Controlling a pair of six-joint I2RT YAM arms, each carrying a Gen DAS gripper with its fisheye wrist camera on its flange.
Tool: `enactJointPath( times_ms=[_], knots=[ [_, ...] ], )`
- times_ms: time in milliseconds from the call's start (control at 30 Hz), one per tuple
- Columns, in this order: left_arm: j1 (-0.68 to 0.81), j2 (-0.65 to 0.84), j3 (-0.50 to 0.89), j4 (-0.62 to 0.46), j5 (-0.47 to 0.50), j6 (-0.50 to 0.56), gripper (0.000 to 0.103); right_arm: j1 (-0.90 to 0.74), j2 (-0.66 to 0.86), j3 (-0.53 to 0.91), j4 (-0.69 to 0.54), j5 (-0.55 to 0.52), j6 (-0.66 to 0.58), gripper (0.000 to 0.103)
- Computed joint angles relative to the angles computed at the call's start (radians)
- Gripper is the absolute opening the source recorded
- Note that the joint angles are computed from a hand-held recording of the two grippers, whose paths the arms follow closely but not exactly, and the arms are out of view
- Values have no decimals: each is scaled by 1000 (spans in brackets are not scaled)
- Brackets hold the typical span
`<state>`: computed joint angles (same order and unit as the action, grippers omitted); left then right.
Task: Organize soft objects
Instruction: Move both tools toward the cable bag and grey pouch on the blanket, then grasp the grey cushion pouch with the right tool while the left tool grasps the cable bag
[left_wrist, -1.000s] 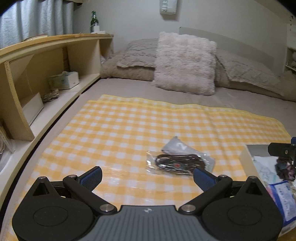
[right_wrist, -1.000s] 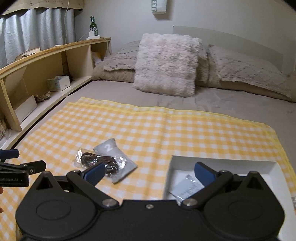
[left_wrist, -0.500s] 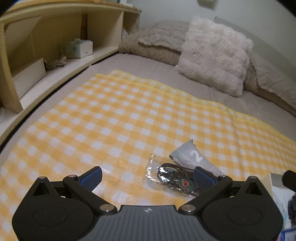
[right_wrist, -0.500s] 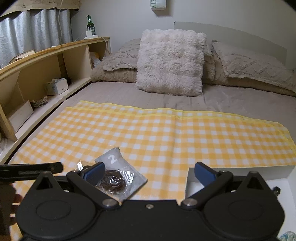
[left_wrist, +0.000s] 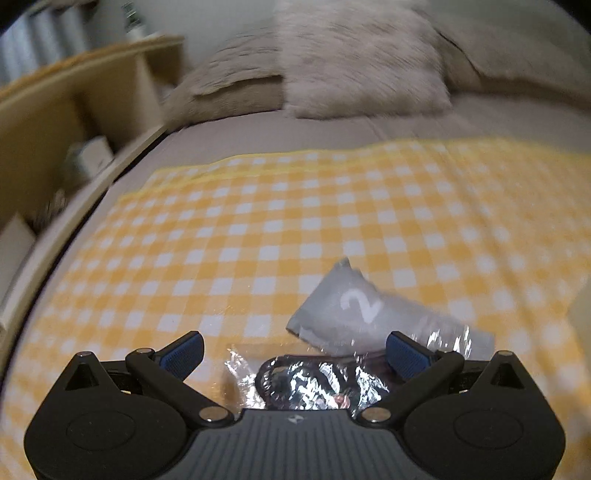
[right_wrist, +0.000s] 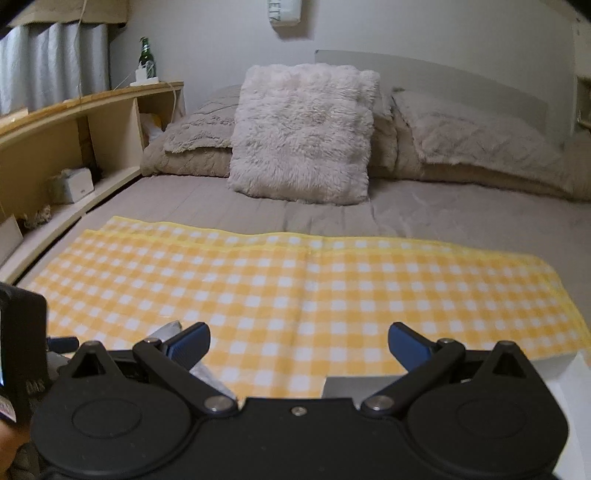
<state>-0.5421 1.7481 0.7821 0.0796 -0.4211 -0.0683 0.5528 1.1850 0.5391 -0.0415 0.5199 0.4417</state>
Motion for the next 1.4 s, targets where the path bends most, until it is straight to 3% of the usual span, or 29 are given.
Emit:
enactJointPath(
  times_ms=[100, 333, 567, 767, 833, 967, 1067, 1233, 1300, 1400],
  knots=[
    [4, -43, -38, -25, -16, 46, 103, -26, 37, 5, 42, -32, -44, 103],
    [91, -157, -134, -57, 68, 125, 103, -48, 212, 85, 116, -61, -76, 103],
    [184, -254, -174, -83, 207, 89, 103, -35, 377, 194, 77, -161, -80, 103],
    [281, -314, -170, -168, 400, -84, 103, -23, 543, 289, 105, -124, -145, 103],
    [336, -315, -166, -184, 492, -169, 103, -17, 583, 303, 117, -121, -192, 103],
    [389, -287, -150, -200, 581, -307, 103, 22, 610, 285, 139, -123, -325, 103],
    [384, -271, -142, -204, 591, -356, 103, 43, 592, 268, 129, -179, -386, 103],
    [357, -269, -140, -208, 536, -335, 103, 93, 583, 229, 155, -250, -471, 103],
    [350, -253, -131, -202, 517, -324, 103, 68, 560, 238, 132, -350, -468, 103],
    [331, -225, -118, -188, 480, -300, 103, 25, 544, 236, 155, -389, -395, 103]
  ],
)
